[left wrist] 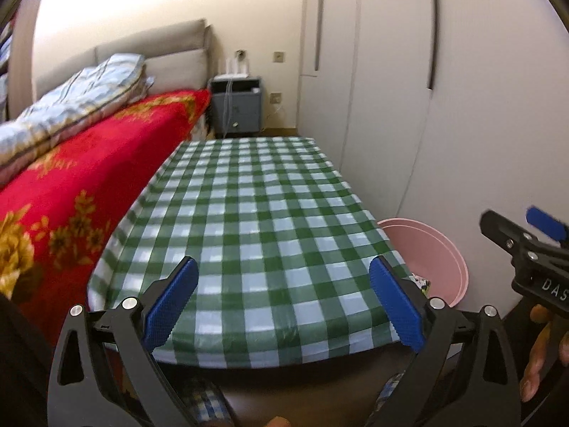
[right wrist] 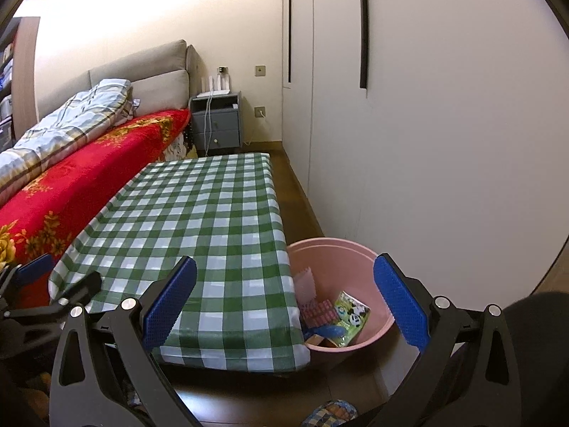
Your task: Collect trash
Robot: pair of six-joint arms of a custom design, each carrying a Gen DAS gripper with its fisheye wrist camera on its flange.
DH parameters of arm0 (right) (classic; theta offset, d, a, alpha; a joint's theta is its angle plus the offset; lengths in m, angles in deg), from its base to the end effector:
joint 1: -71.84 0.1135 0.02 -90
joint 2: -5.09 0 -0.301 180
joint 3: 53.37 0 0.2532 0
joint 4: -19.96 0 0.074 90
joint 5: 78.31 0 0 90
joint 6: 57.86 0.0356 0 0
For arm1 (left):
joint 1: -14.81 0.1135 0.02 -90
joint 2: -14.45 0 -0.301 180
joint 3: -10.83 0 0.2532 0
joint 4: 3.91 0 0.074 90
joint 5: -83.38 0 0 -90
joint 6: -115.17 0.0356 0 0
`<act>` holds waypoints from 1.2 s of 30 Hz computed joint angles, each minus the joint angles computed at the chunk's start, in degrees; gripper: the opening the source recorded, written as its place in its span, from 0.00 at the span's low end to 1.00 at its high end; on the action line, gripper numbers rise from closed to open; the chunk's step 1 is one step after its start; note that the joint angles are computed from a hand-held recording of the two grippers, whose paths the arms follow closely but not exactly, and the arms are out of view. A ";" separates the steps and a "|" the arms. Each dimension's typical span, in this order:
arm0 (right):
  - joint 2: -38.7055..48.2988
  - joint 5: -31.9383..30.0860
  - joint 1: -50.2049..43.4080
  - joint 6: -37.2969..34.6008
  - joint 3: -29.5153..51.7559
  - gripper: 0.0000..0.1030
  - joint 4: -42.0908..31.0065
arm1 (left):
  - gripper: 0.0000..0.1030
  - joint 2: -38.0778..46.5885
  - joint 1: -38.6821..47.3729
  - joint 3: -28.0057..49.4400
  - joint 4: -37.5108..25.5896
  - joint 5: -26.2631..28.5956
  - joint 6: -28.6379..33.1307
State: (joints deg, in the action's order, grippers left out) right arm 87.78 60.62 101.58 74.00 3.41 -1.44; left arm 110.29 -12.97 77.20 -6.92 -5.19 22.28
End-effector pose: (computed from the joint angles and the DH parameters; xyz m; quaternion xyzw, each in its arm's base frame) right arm 0.2525 0.1134 0.2298 0.2394 0.8271 -0.1191 0.4943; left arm 0.3212 -0.1702 0.2295 0.1948 0.8547 -0.1378 0.4611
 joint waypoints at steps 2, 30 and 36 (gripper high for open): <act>1.04 -0.07 -0.45 0.47 0.54 0.95 -0.28 | 0.91 0.80 0.47 0.48 -0.25 -0.60 -1.35; 2.66 0.02 -0.18 -0.90 1.65 0.95 -0.10 | 0.91 2.70 0.34 0.01 1.60 -3.16 -2.86; 2.62 -0.04 -0.21 -1.11 1.60 0.95 -0.06 | 0.91 2.67 0.51 0.02 1.44 -2.88 -2.91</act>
State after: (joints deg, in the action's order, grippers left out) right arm 90.39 60.58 101.37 72.89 5.02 -1.49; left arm 112.96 -12.46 77.21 -5.48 -8.07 19.38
